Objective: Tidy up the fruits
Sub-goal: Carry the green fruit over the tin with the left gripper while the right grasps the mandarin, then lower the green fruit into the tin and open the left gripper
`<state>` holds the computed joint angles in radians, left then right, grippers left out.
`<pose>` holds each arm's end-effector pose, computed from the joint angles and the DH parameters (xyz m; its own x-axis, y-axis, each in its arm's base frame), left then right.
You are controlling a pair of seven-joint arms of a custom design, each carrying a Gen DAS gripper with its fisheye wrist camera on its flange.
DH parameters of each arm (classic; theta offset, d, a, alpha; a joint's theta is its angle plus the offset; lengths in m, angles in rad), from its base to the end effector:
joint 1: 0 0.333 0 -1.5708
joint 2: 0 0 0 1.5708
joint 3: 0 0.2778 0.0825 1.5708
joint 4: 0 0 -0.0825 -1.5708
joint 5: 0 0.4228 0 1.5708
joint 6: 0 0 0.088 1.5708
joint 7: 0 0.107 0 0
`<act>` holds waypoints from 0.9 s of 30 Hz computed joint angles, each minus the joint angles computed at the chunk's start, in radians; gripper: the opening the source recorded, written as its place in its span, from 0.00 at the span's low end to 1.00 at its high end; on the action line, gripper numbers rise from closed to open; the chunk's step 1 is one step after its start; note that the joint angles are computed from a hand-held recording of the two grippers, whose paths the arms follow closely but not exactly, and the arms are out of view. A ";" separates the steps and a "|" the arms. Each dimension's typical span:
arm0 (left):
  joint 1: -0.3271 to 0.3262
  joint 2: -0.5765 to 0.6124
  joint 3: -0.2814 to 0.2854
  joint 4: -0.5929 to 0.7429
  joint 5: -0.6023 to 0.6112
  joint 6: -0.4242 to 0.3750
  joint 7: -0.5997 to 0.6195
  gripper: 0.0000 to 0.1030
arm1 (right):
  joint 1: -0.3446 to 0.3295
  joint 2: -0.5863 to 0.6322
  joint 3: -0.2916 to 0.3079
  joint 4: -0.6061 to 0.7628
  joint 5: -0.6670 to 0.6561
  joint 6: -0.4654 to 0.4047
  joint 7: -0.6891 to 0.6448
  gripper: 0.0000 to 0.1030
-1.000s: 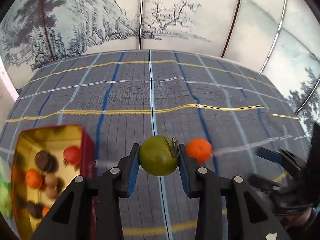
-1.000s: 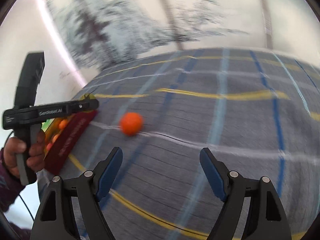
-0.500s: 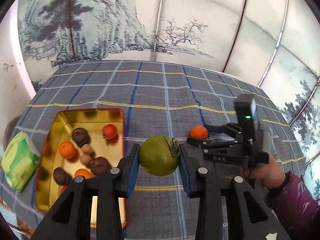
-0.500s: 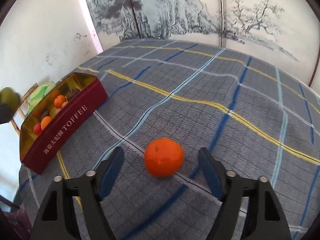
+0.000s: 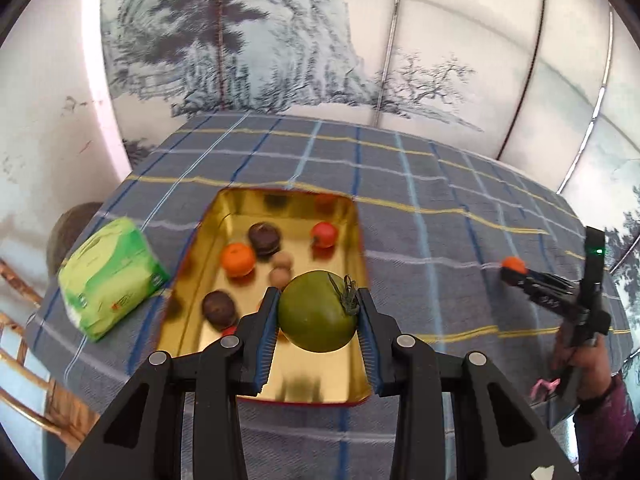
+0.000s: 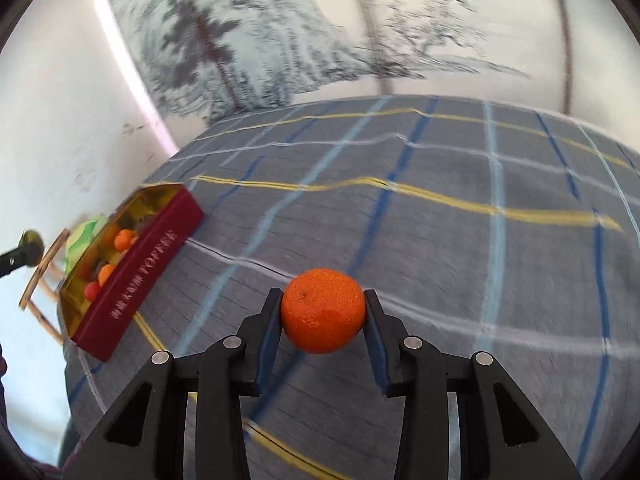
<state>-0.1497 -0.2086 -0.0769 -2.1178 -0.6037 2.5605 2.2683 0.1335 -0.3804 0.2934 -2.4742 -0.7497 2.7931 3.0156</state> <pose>0.5700 -0.1249 0.5249 -0.5355 -0.8391 0.0959 -0.6367 0.3265 -0.6986 0.4539 0.2420 0.4343 -0.2473 -0.9337 -0.2590 -0.6197 0.3578 -0.6985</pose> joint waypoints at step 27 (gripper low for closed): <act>0.020 0.068 -0.017 -0.006 -0.037 -0.025 0.067 0.32 | 0.046 -0.028 -0.013 -0.013 0.004 -0.162 0.047 0.39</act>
<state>-0.1302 -0.1411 -0.0935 -2.1235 -0.6403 2.5359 2.3348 0.1790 -0.4082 0.2803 -2.4868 -0.7454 2.6316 3.0622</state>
